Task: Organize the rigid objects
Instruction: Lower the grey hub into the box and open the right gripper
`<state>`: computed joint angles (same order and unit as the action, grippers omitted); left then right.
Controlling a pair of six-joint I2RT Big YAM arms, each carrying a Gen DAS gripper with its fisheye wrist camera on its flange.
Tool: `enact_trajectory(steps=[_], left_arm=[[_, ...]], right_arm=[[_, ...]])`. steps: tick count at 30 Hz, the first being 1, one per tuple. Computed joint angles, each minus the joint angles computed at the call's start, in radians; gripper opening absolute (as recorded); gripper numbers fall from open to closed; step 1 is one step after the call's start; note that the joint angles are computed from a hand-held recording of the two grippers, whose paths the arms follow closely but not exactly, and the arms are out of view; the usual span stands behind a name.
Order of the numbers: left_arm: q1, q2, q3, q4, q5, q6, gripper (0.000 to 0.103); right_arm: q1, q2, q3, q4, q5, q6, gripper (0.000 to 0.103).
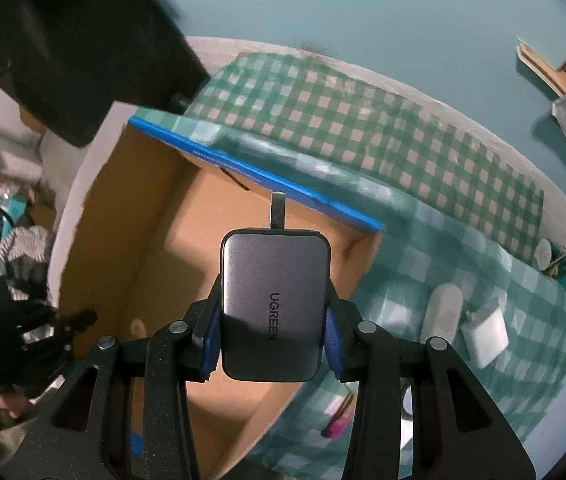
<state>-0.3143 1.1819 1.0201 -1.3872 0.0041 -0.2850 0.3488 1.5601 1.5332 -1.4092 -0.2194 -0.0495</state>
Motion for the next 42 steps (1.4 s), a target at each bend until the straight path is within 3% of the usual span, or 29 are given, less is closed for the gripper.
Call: enact_trajectory(steps=[14,21,28,35,42], left_arm=[[-0.001,0.005,-0.005,0.002,0.007,-0.001,0.008],[0.000,0.007,-0.008,0.000,0.007,0.001,0.008],[0.001,0.004,-0.012,0.001,0.006,0.002,0.008],[-0.003,0.004,-0.010,0.001,0.008,-0.001,0.008],[-0.014,0.007,-0.003,0.002,0.009,-0.012,0.008]], right_arm=[[0.069,0.084,-0.020,0.020,0.092,-0.043,0.041],[0.074,0.097,-0.008,0.020,0.112,-0.018,0.041],[0.060,0.088,-0.004,0.032,0.091,0.004,0.041],[0.043,0.039,-0.027,0.061,0.038,0.024,0.054],[0.024,0.000,-0.015,0.049,0.008,0.044,0.055]])
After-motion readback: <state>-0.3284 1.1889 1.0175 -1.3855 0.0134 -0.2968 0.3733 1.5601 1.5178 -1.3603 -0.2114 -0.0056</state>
